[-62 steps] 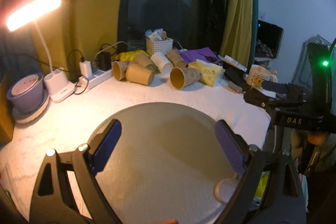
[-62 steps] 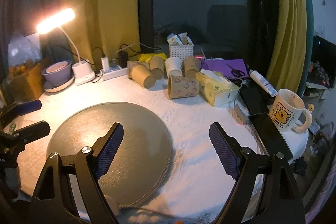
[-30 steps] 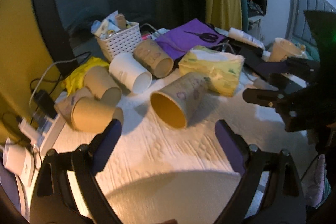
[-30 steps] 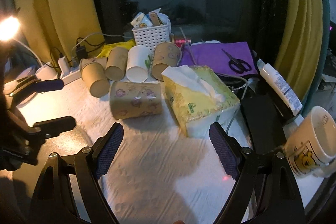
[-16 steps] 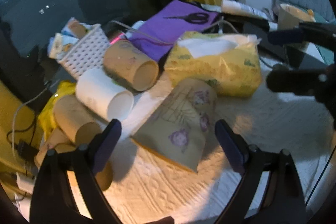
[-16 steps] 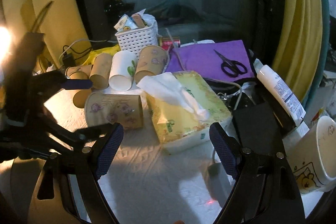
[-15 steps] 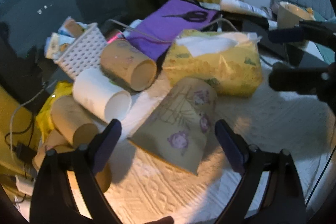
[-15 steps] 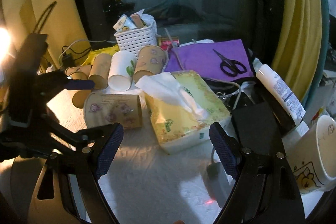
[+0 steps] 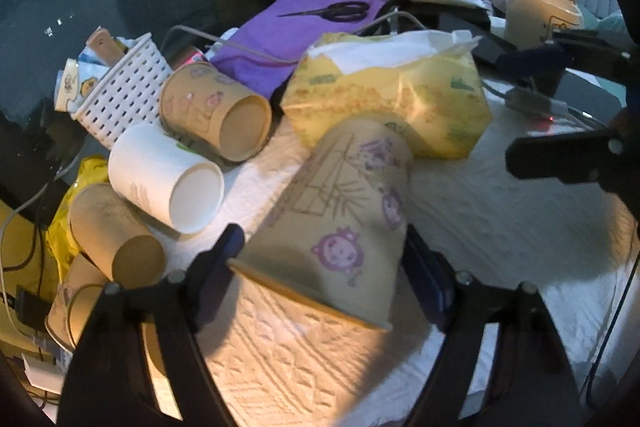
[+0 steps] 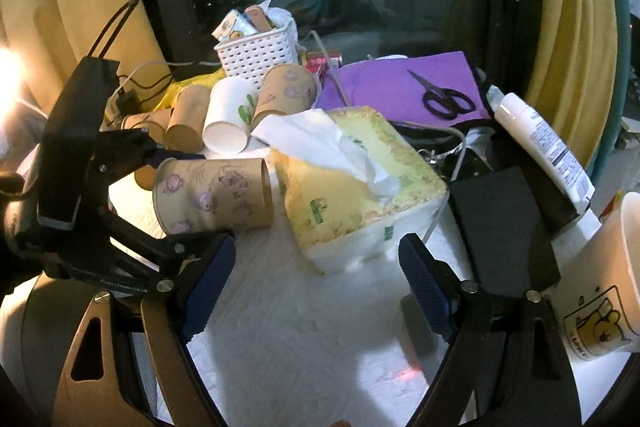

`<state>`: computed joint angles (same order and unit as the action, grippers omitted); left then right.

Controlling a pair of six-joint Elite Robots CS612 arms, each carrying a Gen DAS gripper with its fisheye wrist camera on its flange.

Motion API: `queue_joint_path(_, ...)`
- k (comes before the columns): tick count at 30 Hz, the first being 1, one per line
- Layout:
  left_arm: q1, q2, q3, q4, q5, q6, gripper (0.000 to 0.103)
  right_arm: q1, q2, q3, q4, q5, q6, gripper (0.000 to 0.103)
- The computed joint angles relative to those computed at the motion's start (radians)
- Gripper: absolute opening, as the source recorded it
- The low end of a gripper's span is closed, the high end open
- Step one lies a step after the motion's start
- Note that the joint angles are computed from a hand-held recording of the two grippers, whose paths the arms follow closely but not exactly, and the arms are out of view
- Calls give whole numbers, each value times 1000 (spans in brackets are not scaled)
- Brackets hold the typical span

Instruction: Flip cup upright

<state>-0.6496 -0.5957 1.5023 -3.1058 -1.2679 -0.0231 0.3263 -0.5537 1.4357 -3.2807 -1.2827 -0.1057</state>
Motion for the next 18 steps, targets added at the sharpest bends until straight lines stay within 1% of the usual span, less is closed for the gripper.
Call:
queue_joint_path(6, -6, -32, 51, -48, -17, -15, 79, 4, -14, 21, -17, -5, 2, 86)
queue_joint_path(10, -17, -62, 105, -73, -6, -33, 79, 8, -31, 51, -40, -5, 0, 86)
queue_joint_path(14, -46, -99, 177, -114, 54, -46, 79, 14, -47, 84, -62, -13, 5, 86)
queue_joint_path(18, -78, -140, 261, -152, 90, -94, 79, 21, -62, 116, -73, -11, 16, 86)
